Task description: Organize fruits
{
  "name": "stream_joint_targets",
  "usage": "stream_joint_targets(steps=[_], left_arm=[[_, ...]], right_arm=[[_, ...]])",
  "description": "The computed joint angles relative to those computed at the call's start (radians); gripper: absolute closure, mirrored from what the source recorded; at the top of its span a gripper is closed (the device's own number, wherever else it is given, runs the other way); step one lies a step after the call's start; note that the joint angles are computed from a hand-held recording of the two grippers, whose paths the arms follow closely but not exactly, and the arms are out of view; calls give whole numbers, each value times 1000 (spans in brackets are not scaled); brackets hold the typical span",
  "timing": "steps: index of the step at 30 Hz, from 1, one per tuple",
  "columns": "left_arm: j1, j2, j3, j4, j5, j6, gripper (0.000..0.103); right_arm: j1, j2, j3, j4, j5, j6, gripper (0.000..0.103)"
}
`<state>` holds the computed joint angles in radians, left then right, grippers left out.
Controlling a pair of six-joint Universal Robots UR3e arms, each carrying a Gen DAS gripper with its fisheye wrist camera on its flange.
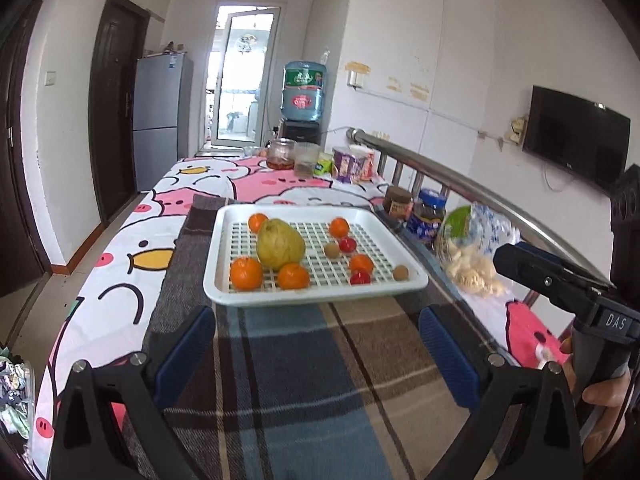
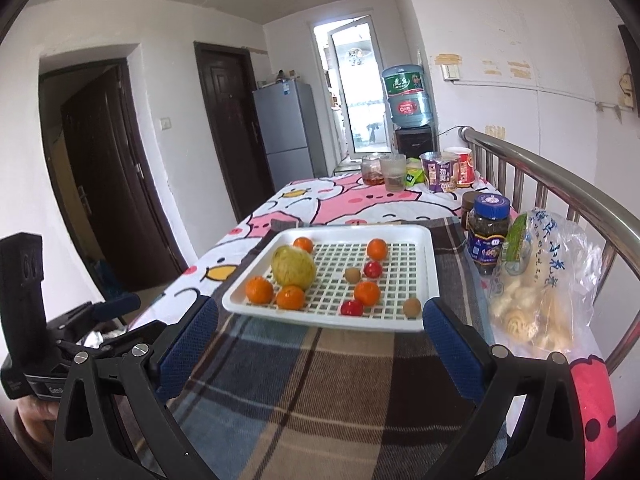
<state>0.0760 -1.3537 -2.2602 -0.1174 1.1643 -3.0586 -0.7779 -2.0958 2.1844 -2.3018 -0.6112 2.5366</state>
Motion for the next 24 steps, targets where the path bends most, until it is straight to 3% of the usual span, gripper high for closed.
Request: stream_joint_targets(steps=[12,24], left_arm=[[-36,-38,-59,-1,52,52,0],[-84,-205,-17,18,121,49,0]], right_arm=[[-52,-90,90,131,-4,-125,0],[96,75,168,-133,-178,-47,0]])
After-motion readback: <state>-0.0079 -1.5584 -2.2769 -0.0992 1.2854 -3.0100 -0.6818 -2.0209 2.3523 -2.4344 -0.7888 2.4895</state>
